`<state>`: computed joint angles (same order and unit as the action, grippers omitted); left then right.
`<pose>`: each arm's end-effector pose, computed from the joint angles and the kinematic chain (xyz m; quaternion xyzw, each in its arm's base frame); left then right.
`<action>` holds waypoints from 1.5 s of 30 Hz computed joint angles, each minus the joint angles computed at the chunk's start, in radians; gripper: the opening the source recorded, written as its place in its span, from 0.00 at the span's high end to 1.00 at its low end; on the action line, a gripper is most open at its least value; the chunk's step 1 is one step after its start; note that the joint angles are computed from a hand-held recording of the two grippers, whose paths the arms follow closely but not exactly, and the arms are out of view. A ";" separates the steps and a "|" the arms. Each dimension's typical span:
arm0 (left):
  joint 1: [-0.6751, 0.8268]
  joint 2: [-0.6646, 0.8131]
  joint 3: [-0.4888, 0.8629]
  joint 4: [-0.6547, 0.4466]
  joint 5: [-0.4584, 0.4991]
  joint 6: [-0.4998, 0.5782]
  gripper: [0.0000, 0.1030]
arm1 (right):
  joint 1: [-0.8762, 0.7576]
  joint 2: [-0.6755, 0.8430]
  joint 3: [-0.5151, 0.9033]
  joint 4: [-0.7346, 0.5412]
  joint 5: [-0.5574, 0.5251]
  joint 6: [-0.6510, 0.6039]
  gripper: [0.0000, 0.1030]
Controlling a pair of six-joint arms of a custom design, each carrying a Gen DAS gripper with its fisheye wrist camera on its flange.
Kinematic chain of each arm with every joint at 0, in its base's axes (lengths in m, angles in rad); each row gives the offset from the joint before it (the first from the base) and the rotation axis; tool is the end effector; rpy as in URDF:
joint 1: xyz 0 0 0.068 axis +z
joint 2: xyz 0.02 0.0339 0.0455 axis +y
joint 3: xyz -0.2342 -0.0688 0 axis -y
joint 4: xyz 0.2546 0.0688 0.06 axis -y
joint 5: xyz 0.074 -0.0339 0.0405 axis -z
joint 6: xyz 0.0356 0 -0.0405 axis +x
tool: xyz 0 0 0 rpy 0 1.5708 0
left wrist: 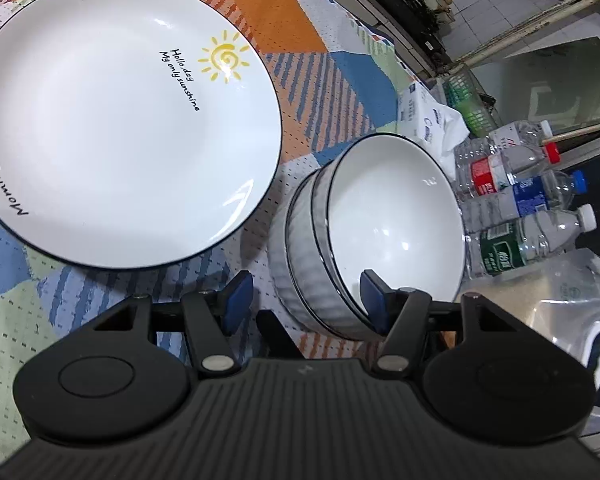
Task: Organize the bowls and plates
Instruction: 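Grip the rim of the nested bowl stack with both tools and lift it, then carry the bowl stack with both tools and lower it onto the plate stack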
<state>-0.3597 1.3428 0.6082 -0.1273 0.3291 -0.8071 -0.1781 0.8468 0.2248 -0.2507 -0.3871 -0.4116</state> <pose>0.2452 -0.1045 0.1338 -0.1498 0.9147 -0.3168 0.2011 0.1751 -0.0179 0.1074 -0.1728 0.9082 0.0754 0.3737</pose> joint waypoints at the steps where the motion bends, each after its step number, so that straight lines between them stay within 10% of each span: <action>1: -0.002 0.012 0.005 0.006 -0.006 -0.004 0.45 | 0.010 0.016 0.001 0.022 0.005 0.010 0.00; 19: -0.064 0.112 0.058 0.050 -0.107 -0.010 0.61 | 0.039 0.244 0.076 0.196 -0.050 0.003 0.02; 45: 0.123 -0.285 0.183 -0.514 -0.035 0.366 0.61 | 0.291 -0.185 0.068 0.009 0.099 0.195 0.03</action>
